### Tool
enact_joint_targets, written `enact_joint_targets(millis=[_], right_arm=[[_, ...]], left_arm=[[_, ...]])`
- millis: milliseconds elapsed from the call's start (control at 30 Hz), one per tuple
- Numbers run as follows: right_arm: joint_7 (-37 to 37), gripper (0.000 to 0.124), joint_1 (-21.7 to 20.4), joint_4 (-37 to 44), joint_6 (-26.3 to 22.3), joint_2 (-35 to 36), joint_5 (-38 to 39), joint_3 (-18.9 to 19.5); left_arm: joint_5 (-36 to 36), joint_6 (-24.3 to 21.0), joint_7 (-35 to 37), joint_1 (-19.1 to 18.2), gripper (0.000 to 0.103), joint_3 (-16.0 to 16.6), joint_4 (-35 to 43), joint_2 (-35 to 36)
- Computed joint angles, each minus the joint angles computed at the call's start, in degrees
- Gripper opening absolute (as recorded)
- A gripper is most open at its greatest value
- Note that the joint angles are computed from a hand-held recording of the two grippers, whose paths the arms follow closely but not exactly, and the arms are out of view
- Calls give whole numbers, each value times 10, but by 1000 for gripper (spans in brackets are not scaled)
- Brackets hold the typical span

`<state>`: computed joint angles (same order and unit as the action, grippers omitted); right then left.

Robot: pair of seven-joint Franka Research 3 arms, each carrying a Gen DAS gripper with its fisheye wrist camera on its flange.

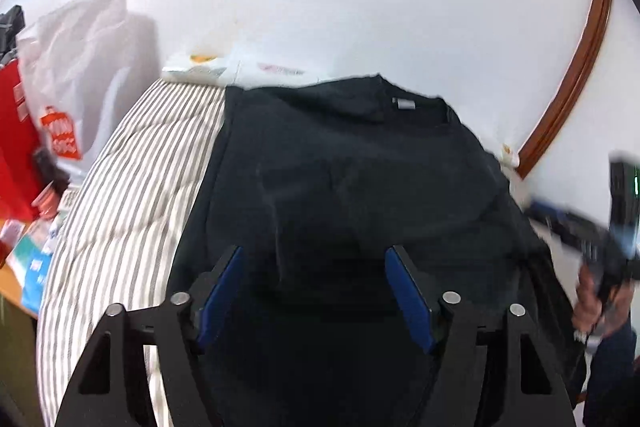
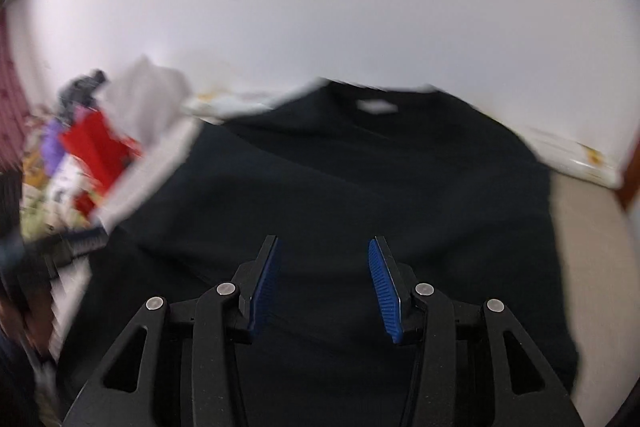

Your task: Fold small clothes

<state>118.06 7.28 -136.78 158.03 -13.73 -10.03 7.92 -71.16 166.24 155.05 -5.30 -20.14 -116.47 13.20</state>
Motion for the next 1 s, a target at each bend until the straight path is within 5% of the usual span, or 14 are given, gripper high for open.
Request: enact_joint_targets(millis=[300,367,433,600,667,833,1000], right_arm=[[75,45,-102,-141,-63,-145,-66,20],[82,45,-112,-142,-53,-139,-63,17],[88,45,-123,-138,-35,-128,-66,18],[126,45,-161,-103,-5,-73,-119,39],[146,45,-169,-90,-19,-52,-146,43],[163,45,-144,-79,-73,-22,-163,12],[195,57,-136,-91,-71,-44,-186,0]], left_arm=[[184,-41,-193,-6,43,12,93,101],[203,-21,-226,-8,27,8,95,112],[195,-17,-225,13,10,-15,97,114],[71,95,-72,106,8,-138,70,83],[116,120,-117,81,9,-109,62,78],[309,66,-326,-13,9,23,51,88],[359,83,-373,-4,16,15,39,93]])
